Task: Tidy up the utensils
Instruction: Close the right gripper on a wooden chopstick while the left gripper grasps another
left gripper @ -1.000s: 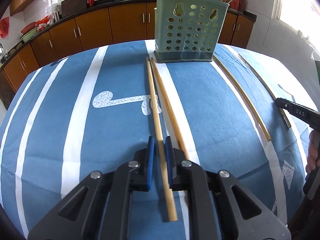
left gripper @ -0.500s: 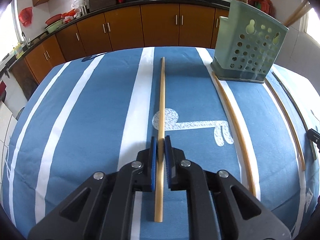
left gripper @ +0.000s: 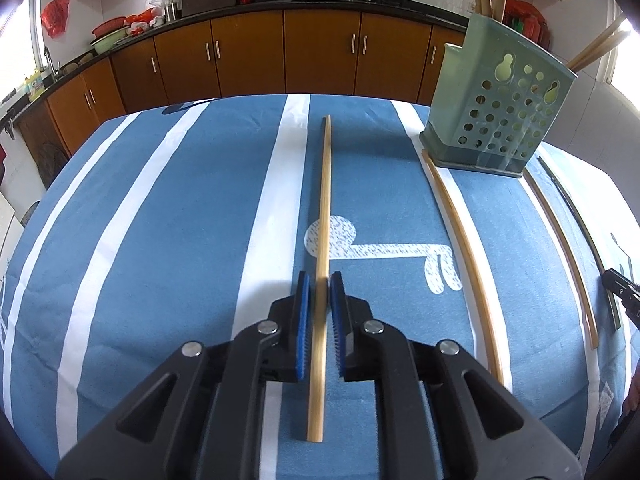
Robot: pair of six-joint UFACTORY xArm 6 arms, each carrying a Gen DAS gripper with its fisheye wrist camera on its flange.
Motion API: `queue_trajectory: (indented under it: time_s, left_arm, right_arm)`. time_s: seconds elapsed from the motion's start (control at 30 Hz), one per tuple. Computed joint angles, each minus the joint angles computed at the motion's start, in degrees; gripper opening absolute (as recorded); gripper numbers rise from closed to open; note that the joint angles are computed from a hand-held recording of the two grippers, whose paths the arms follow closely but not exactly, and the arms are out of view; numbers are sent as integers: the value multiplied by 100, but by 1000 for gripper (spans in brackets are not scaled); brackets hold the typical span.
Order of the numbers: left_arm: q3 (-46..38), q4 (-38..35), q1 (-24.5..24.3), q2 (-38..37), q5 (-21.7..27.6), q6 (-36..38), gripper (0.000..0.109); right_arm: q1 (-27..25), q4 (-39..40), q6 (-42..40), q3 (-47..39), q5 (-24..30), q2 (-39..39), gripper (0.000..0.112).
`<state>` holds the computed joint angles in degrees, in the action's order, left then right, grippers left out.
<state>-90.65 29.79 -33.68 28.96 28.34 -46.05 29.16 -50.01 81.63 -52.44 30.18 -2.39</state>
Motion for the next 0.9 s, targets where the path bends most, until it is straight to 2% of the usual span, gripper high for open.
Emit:
queue_trajectory:
  time_s: [0.8, 0.9]
  left_arm:
    - [20, -29, -19, -15, -18, 111, 18]
    - [123, 137, -66, -101, 49, 72, 18]
  right_arm:
    - [-35, 14, 38, 42, -112, -20, 9]
    - [1, -8, 73, 92, -87, -67, 9]
